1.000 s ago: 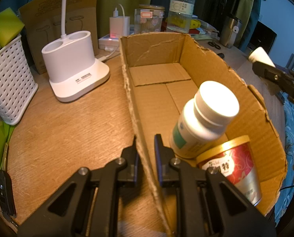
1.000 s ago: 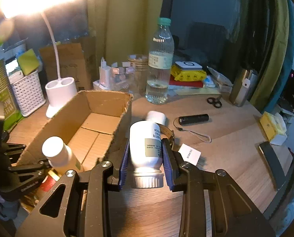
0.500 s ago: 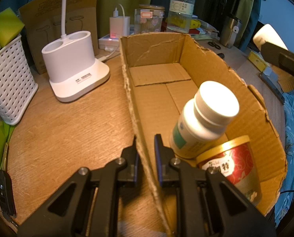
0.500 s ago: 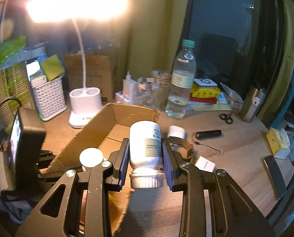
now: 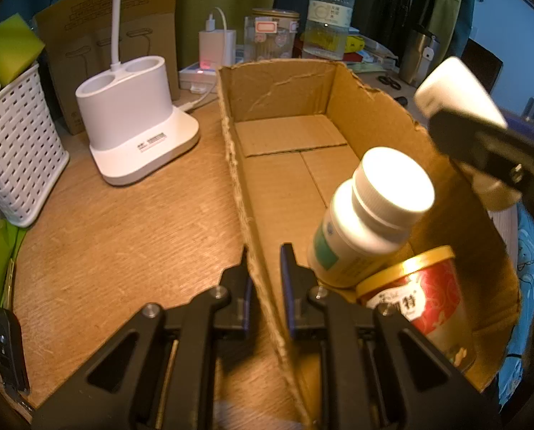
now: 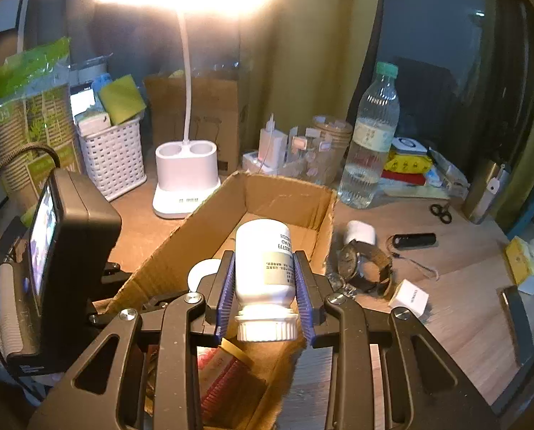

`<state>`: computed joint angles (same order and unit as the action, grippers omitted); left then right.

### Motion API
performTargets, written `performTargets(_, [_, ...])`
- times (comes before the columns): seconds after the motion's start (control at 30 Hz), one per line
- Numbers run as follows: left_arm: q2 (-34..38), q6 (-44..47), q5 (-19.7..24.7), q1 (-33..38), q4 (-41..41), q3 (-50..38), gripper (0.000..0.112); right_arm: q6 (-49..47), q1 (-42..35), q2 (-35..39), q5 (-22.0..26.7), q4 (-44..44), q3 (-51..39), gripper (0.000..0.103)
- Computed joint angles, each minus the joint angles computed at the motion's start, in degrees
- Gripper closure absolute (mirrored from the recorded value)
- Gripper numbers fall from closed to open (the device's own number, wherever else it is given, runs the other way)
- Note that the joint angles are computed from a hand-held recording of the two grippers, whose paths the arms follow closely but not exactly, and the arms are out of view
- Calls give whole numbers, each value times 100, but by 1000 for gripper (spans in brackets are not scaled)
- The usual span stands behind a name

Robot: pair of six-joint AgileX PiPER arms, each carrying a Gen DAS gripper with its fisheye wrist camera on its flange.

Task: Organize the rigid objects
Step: 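Carry the small white pill bottle into the box and release it with the right gripper, then withdraw the right gripper and move it to the white ROMOSS charger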

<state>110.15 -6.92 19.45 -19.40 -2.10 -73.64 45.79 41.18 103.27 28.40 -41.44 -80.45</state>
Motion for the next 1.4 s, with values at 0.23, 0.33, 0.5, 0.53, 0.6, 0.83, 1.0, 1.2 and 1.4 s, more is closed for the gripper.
performTargets(0.23, [8,29,2,13,-20,-9,98,-147,-49,152,-46,244,-64,70])
performTargets(0.33, [3,9,0,5,-5,-4,98,-145,-33,150,-34,244,-66,70])
performTargets(0.5, [12,3,15,1,-2,-26,98,-145,-15,159,-25,252,-75,70])
performTargets(0.53, [20,10,21,6,-7,-37,98,-133,-16,157,-21,243,-74,70])
performTargets(0.6, [20,3,21,3,0,-37,98,-101,-18,147,-25,222,-61,70])
performTargets(0.83, [22,17,19,7,-11,-39,98,-55,-58,53,-89,203,27,70])
performTargets(1.0, [17,2,15,2,2,-31,98,29,-114,-68,-127,145,120,70])
performTargets(1.2, [19,8,16,4,-3,-33,98,310,-221,-183,-132,-61,249,70])
performTargets(1.4, [16,10,12,3,-5,-28,98,669,-378,-312,-94,-373,428,70])
